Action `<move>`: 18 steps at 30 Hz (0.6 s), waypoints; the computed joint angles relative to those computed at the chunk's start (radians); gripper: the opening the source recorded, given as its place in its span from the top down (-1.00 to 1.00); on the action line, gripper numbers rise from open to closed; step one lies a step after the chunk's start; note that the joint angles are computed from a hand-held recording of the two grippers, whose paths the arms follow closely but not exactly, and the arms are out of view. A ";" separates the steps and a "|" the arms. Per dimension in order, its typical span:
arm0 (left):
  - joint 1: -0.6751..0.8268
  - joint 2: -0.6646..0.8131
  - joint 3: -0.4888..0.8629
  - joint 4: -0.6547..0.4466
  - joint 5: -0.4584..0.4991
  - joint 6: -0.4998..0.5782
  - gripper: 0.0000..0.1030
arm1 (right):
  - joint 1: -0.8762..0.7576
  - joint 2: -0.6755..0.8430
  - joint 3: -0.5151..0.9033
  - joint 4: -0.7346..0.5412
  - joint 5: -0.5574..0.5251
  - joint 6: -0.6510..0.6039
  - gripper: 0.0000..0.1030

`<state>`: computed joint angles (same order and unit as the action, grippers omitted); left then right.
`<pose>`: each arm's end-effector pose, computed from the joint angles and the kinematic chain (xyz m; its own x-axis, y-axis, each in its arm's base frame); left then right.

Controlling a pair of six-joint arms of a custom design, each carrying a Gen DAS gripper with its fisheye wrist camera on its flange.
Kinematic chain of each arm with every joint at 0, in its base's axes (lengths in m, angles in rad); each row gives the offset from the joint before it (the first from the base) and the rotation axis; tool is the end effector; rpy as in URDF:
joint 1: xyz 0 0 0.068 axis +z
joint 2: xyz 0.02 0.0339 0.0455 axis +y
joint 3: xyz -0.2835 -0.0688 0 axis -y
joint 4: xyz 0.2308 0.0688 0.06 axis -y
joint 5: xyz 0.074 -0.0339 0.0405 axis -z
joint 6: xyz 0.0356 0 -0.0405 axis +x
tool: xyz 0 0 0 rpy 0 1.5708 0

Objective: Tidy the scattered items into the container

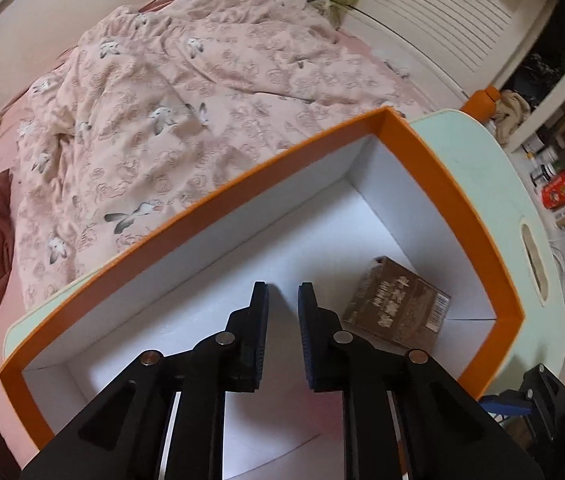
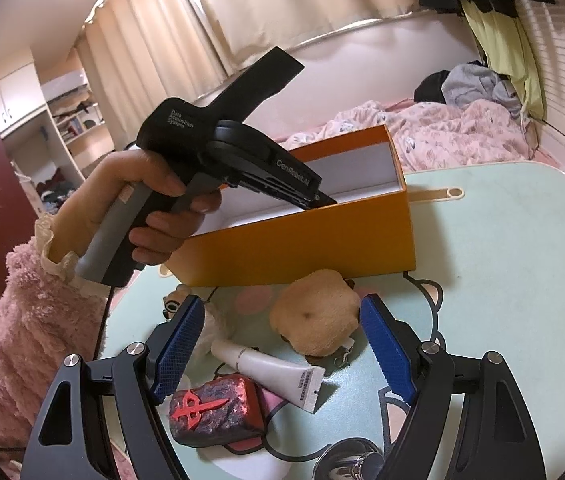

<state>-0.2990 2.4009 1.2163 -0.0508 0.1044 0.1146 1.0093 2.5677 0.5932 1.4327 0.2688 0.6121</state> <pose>0.3886 -0.1237 0.0103 -0.8592 0.3839 -0.3382 0.4268 0.9024 -0.0601 0.1759 0.2619 -0.0243 -0.6240 0.0484 -0.7799 -0.4110 0.8286 0.3802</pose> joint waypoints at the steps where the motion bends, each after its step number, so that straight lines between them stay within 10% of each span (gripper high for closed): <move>1: -0.006 -0.006 -0.009 0.012 -0.002 -0.003 0.56 | -0.001 0.000 0.002 -0.004 -0.003 0.000 -0.56; 14: 0.010 -0.087 -0.029 -0.110 0.038 -0.035 0.54 | 0.003 -0.006 0.008 -0.018 -0.001 0.003 -0.56; 18: 0.036 -0.091 0.004 -0.195 0.096 -0.106 -0.18 | 0.004 -0.007 0.008 -0.020 0.001 0.003 -0.56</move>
<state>-0.2630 2.3097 1.2204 -0.2462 0.2000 0.0090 1.0130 2.5612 0.6014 1.4130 0.2701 0.6149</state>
